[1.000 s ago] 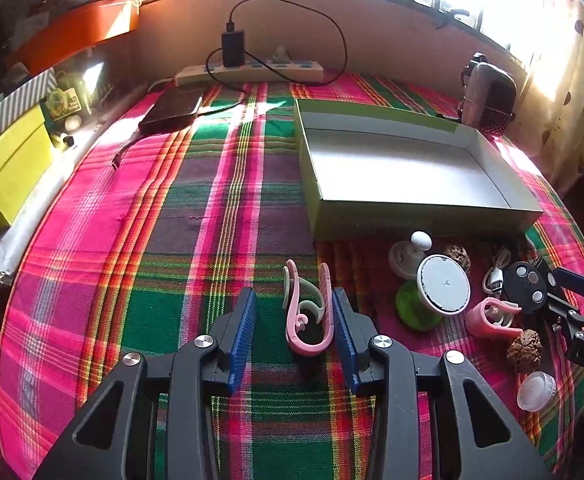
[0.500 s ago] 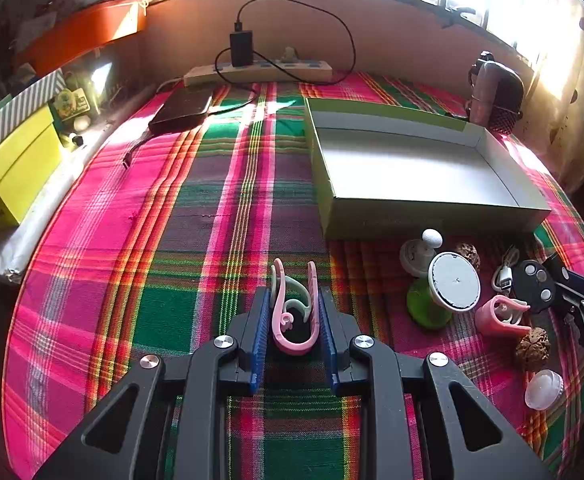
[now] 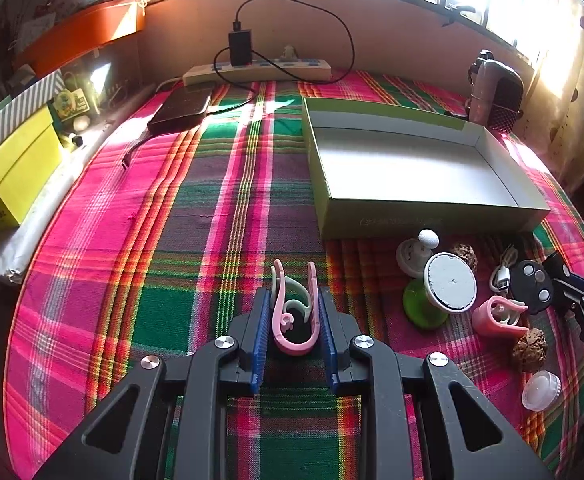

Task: Organize objects
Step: 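Close the left tool on the pink clip while the right tool grasps the black device, then carry the pink clip and black device in both tools over the white box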

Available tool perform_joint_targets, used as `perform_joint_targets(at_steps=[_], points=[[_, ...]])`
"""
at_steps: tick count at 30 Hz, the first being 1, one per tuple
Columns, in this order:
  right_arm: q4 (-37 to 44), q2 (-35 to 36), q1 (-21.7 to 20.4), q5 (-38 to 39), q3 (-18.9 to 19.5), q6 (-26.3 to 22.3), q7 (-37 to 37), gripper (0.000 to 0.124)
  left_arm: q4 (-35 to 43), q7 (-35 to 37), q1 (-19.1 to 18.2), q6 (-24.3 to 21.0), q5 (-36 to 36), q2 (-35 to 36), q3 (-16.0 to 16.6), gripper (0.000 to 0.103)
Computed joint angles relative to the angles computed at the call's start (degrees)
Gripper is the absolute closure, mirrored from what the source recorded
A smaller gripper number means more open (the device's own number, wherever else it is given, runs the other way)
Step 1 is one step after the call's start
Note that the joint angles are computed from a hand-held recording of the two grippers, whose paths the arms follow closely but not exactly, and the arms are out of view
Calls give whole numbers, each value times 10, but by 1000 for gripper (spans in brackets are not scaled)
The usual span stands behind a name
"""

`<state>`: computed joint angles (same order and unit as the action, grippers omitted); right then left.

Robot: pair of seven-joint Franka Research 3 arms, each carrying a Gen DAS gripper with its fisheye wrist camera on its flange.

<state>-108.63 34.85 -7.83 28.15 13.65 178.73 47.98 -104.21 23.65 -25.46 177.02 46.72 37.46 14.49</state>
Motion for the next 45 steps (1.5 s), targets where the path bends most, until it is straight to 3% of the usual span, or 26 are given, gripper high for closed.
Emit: perform_joint_targets(at_steps=[10, 14, 23, 31, 38, 45], points=[[9, -12, -29, 18, 32, -3, -21, 96, 0, 0, -13, 17, 14, -20, 19, 82], [25, -16, -15, 20, 20, -12, -22, 96, 25, 59, 42, 0, -17, -18, -44, 82], [123, 14, 35, 15, -30, -83, -2, 96, 116, 184, 98, -35, -99, 25, -124, 82], [262, 86, 83, -22, -85, -156, 66, 96, 246, 288, 124, -100, -182, 102, -174, 82], [405, 178, 111, -78, -121, -229, 147, 96, 382, 352, 119, -175, -234, 185, -188, 82], [531, 262, 114, -119, -127, -289, 198, 96, 522, 400, 110, -249, -272, 270, -186, 82]])
